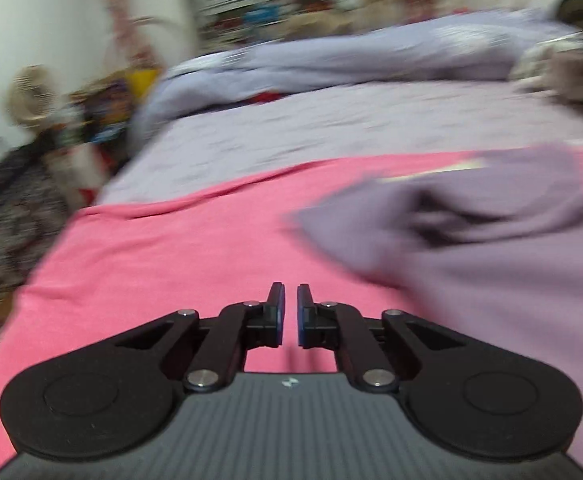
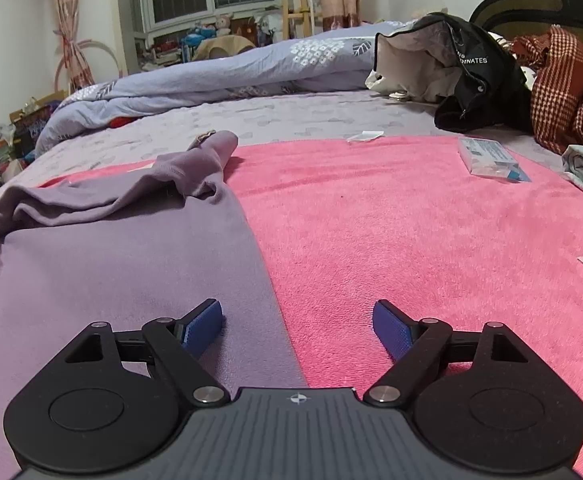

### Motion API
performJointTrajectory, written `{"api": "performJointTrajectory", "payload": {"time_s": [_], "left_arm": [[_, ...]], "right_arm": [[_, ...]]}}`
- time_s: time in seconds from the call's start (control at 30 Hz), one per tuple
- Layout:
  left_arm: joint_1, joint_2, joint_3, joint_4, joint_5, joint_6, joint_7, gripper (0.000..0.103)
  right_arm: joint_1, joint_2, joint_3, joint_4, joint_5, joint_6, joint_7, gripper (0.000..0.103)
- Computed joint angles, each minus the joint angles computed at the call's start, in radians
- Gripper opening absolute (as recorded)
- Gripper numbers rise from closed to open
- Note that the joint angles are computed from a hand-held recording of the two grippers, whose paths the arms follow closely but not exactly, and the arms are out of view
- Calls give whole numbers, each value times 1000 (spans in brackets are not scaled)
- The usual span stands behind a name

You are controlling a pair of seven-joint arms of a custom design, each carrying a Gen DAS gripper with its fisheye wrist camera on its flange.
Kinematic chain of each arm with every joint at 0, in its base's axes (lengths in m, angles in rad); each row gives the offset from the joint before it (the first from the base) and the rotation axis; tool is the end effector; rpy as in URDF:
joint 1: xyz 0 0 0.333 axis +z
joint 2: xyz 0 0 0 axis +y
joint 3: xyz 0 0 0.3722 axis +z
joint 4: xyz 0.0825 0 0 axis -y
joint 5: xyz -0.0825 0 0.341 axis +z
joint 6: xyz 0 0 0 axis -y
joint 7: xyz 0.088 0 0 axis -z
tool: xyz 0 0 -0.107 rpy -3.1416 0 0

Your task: Fold clothes

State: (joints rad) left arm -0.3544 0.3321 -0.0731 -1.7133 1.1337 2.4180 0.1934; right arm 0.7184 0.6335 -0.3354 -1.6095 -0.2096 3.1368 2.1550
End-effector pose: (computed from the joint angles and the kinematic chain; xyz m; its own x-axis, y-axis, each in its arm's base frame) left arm 0.6074 -0.2643 0.5108 0.2753 -0.9485 -0.1565 -0.6232 -0.0521 -0.7803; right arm 0.6494 0.3558 0.4506 0.2164 -0.9708 -0.1039 -0.6003 -0.0484 -0.7983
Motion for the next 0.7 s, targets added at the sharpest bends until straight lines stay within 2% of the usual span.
{"api": "performJointTrajectory", "payload": {"time_s": [0.03, 0.07, 0.1, 0.17, 0.23, 0.27, 0.3, 0.43, 0.5, 0.57, 0.6, 0.63, 0.7], "left_arm": [[-5, -10, -19, -10, -8, 42, 6, 27], [-12, -18, -34, -17, -15, 83, 11, 40], [-30, -22, -43, -22, -6, 107, 1, 48], [-63, -34, -56, -36, 15, 138, 3, 53], [-95, -44, -70, -44, 10, 105, 32, 61], [-111, -47, -78, -46, 6, 86, 45, 65], [-125, -47, -83, -47, 2, 62, 45, 68], [-183, -26, -103, -31, -8, -42, 59, 70], [-248, 0, -111, 4, 9, -202, 120, 70], [-307, 26, -109, 39, 9, -399, 167, 71], [-328, 36, -106, 51, 7, -488, 181, 71], [-347, 48, -104, 64, 4, -576, 193, 71], [-357, 43, -105, 57, -51, -716, 180, 71]], "right_arm": [[-3, -2, 4, -1, 1, 0, -2, 83], [-23, -9, 29, -7, 5, 7, -11, 83], [-43, -15, 54, -13, 11, 14, -21, 83], [-88, -33, 110, -32, 27, 31, -46, 83], [-183, -88, 227, -112, 55, 81, -92, 83], [-203, -115, 250, -155, 79, 103, -113, 83], [-198, -149, 239, -209, 78, 118, -118, 83], [-63, -267, 84, -409, 118, 172, -155, 84], [19, -303, 3, -476, 148, 194, -181, 84], [132, -324, -103, -517, 190, 191, -222, 84], [145, -333, -112, -532, 201, 199, -234, 85], [124, -342, -87, -542, 201, 210, -229, 85], [18, -363, 34, -561, 205, 235, -234, 85]]}}
